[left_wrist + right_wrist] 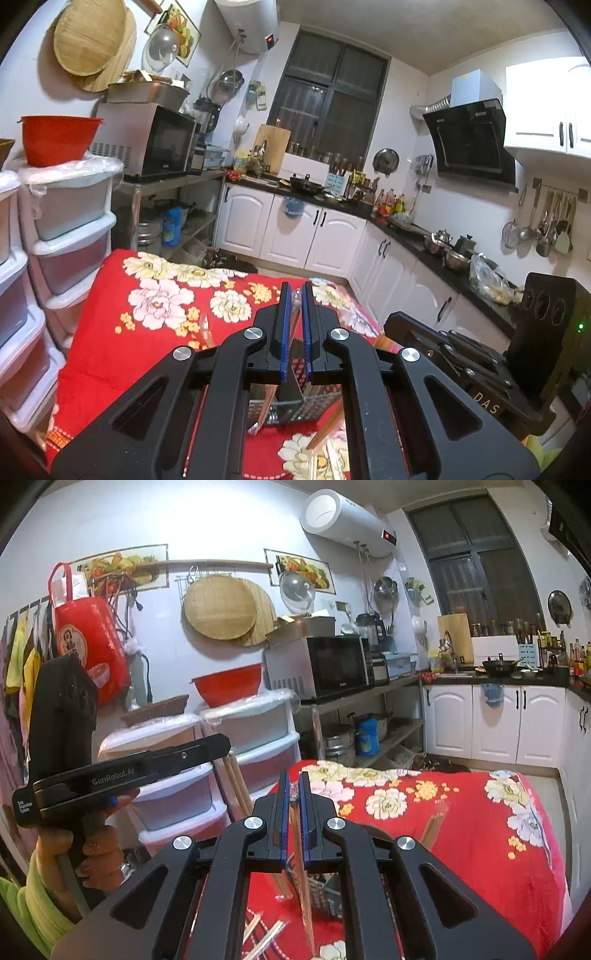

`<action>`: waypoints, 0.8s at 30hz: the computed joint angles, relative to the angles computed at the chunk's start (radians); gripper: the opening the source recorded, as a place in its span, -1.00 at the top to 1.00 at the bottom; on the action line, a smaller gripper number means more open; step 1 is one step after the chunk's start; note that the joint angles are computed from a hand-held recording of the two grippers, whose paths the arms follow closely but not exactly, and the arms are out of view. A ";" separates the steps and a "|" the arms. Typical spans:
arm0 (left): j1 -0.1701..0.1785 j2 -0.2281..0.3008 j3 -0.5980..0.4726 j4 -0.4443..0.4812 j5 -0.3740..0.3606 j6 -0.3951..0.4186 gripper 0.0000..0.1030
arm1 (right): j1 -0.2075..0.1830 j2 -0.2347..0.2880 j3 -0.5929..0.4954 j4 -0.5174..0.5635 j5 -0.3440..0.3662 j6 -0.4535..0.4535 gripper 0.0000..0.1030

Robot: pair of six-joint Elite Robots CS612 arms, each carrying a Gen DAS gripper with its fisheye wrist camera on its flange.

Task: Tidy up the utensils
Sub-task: 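Lift both held chopstick pairs and lower them into the caddy slots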

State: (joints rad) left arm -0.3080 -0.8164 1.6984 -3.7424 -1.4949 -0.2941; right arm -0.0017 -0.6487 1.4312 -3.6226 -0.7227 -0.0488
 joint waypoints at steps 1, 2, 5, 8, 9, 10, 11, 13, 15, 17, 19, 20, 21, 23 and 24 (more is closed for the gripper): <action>0.001 0.000 -0.002 -0.002 -0.001 -0.002 0.97 | 0.001 0.002 -0.005 -0.006 -0.001 0.008 0.90; 0.002 0.000 -0.006 -0.005 0.001 -0.004 0.97 | 0.001 0.004 -0.011 -0.012 -0.001 0.014 0.90; 0.006 0.001 -0.017 -0.008 0.004 -0.006 0.97 | 0.004 0.010 -0.031 -0.020 -0.005 0.031 0.90; 0.009 0.003 -0.031 -0.007 0.009 -0.010 0.97 | 0.006 0.017 -0.053 -0.025 -0.012 0.050 0.92; 0.010 0.004 -0.036 -0.008 0.012 -0.011 0.97 | 0.007 0.019 -0.060 -0.025 -0.015 0.052 0.92; 0.010 0.006 -0.042 -0.009 0.020 -0.011 0.97 | 0.008 0.023 -0.070 -0.027 -0.022 0.059 0.92; 0.010 0.008 -0.046 -0.012 0.027 -0.008 0.97 | 0.010 0.026 -0.079 -0.028 -0.027 0.066 0.92; 0.009 0.012 -0.055 -0.019 0.045 -0.002 0.97 | 0.012 0.031 -0.098 -0.023 -0.038 0.073 0.92; 0.009 0.017 -0.066 -0.017 0.052 0.001 0.97 | 0.015 0.038 -0.118 -0.016 -0.051 0.077 0.92; 0.010 0.025 -0.078 -0.015 0.057 -0.002 0.97 | 0.018 0.045 -0.135 -0.010 -0.063 0.084 0.92; 0.013 0.031 -0.088 -0.007 0.055 -0.006 0.97 | 0.022 0.052 -0.155 0.005 -0.075 0.087 0.92; 0.015 0.036 -0.095 -0.001 0.049 -0.012 0.97 | 0.023 0.055 -0.163 0.010 -0.079 0.089 0.92; 0.016 0.039 -0.098 0.002 0.046 -0.015 0.97 | 0.024 0.058 -0.171 0.016 -0.083 0.089 0.92; 0.018 0.046 -0.106 0.009 0.039 -0.022 0.97 | 0.028 0.067 -0.190 0.028 -0.095 0.094 0.92; 0.019 0.049 -0.109 0.013 0.035 -0.024 0.97 | 0.029 0.070 -0.197 0.033 -0.098 0.096 0.92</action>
State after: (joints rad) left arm -0.2890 -0.7678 1.5892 -3.7294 -1.4595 -0.3185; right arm 0.0269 -0.5788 1.2344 -3.5892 -0.8203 0.0471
